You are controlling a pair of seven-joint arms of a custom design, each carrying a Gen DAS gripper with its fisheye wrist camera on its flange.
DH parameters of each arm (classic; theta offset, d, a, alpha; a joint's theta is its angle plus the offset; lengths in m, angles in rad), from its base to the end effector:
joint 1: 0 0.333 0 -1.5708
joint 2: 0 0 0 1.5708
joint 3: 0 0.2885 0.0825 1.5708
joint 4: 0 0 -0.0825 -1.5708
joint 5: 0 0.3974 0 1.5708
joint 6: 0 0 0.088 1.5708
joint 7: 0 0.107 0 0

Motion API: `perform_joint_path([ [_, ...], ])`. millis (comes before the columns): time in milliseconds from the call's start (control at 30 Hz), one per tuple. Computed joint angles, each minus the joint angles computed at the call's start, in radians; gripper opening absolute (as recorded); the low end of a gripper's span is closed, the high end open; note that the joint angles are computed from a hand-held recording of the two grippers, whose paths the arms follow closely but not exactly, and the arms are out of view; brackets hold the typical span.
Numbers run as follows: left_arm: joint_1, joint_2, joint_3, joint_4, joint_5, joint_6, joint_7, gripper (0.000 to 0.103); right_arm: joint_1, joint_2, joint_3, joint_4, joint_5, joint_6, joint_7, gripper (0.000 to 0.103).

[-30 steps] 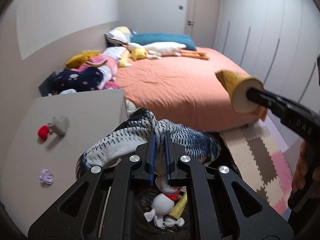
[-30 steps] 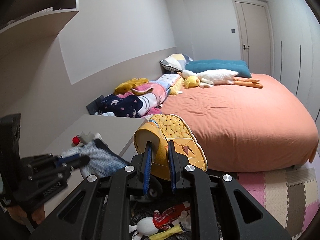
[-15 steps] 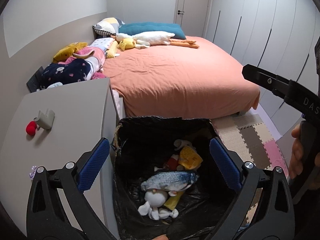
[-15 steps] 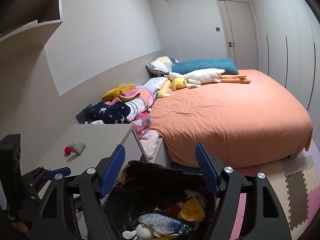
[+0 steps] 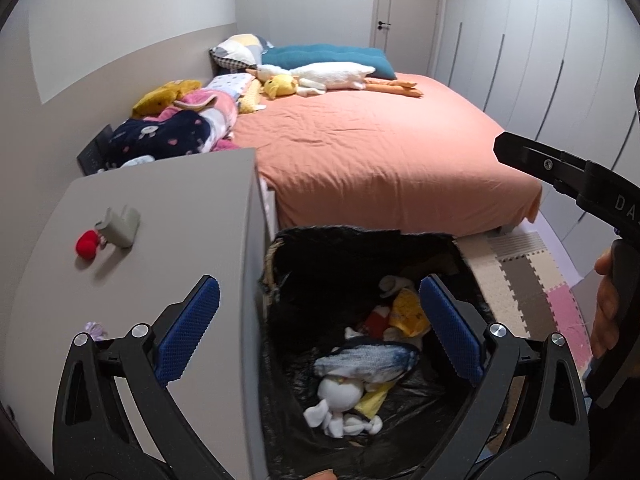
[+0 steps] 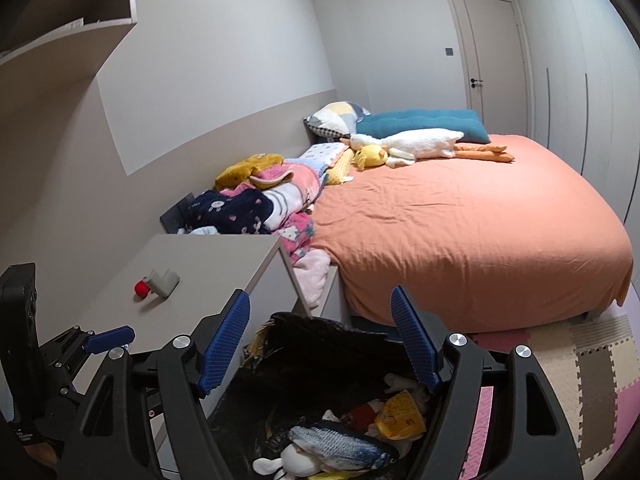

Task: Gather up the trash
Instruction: 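Grasp the purple scrunchie on the desk with the left gripper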

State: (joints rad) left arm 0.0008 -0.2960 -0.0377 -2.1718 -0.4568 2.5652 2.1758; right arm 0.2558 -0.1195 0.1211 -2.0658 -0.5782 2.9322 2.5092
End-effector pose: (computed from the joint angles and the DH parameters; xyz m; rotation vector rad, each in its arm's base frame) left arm 0.5339 -0.0145 0.5642 -1.4845 2.1172 -0.8697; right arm 0.5270 0.2492 0.5639 -1.5035 1.5803 -0.6164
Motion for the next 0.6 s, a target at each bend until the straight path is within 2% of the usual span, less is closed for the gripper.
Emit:
perform_joint_path([
  [600,0.113,0.019,0.05,-0.03,0.063,0.039,-0.043,0.096,0.141,0.263,0.0,0.271,0.132,-0.062,-0.18,0.075],
])
